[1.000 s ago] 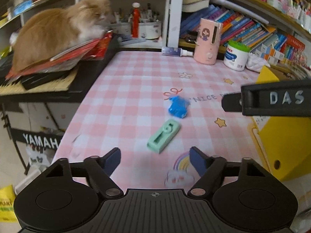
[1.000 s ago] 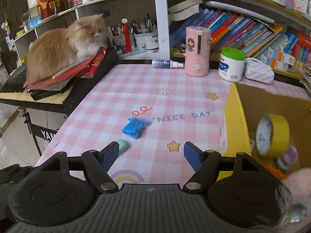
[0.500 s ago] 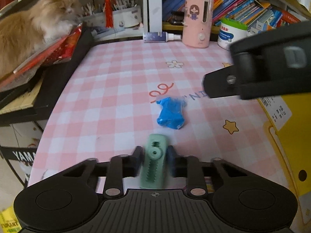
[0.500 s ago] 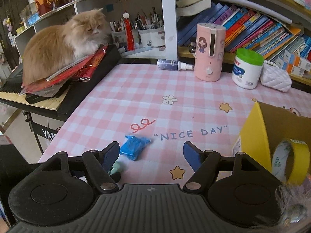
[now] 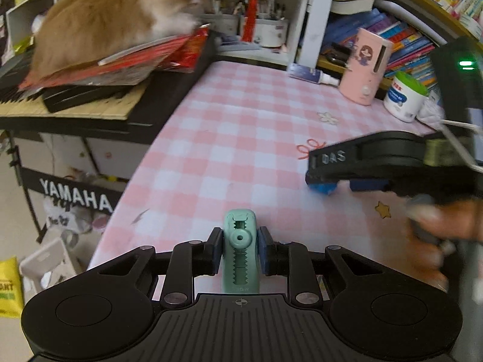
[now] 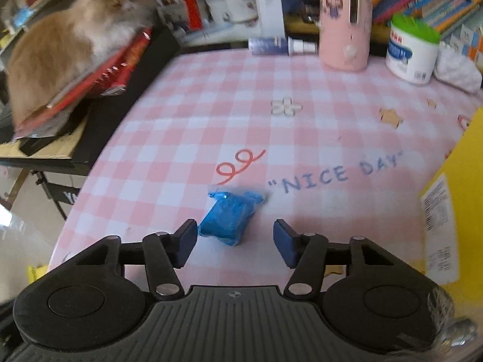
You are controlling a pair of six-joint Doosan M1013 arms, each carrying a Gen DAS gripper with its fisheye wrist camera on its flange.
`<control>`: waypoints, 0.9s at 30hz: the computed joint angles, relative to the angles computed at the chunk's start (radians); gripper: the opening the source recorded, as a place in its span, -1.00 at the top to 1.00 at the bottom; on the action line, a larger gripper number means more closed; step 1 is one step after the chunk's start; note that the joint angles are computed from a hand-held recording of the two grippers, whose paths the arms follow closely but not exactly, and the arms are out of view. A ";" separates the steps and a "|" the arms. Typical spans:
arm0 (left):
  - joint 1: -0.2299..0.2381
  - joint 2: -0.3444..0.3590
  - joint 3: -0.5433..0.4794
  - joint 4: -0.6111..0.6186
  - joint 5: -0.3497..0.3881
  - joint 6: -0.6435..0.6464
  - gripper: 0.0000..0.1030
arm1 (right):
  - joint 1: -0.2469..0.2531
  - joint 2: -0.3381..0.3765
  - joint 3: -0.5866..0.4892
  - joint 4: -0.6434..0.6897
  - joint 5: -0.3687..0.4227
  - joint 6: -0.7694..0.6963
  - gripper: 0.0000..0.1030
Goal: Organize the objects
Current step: 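Grasp the mint-green item with the left gripper while the right gripper grasps the blue toy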
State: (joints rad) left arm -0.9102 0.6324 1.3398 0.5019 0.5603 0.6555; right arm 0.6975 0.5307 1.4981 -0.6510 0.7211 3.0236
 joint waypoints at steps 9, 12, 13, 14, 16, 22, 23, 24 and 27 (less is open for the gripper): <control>-0.003 -0.048 0.054 0.061 -0.021 -0.072 0.56 | 0.003 0.053 -0.054 -0.059 0.043 -0.069 0.54; -0.004 -0.062 0.072 0.090 -0.040 -0.111 0.56 | 0.005 0.046 -0.047 -0.054 0.038 -0.074 0.57; -0.005 -0.067 0.079 0.106 -0.047 -0.126 0.56 | 0.008 0.040 -0.040 -0.059 0.035 -0.062 0.57; -0.006 -0.072 0.086 0.118 -0.056 -0.140 0.56 | 0.013 0.032 -0.031 -0.070 0.030 -0.051 0.57; -0.007 -0.085 0.105 0.146 -0.080 -0.170 0.56 | 0.024 0.013 -0.013 -0.092 0.017 -0.041 0.57; -0.016 -0.126 0.164 0.194 -0.159 -0.204 0.56 | 0.075 -0.071 0.067 -0.201 -0.017 0.033 0.57; -0.018 -0.134 0.176 0.201 -0.174 -0.210 0.56 | 0.085 -0.089 0.086 -0.219 -0.022 0.051 0.57; -0.020 -0.142 0.187 0.210 -0.189 -0.218 0.56 | 0.096 -0.102 0.100 -0.234 -0.018 0.064 0.57; -0.025 -0.164 0.224 0.232 -0.232 -0.239 0.56 | 0.129 -0.135 0.135 -0.247 0.009 0.080 0.57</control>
State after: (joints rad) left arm -0.9351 0.4680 1.5638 0.7339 0.3282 0.4161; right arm 0.8265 0.3960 1.6330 -0.8979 0.7300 3.1036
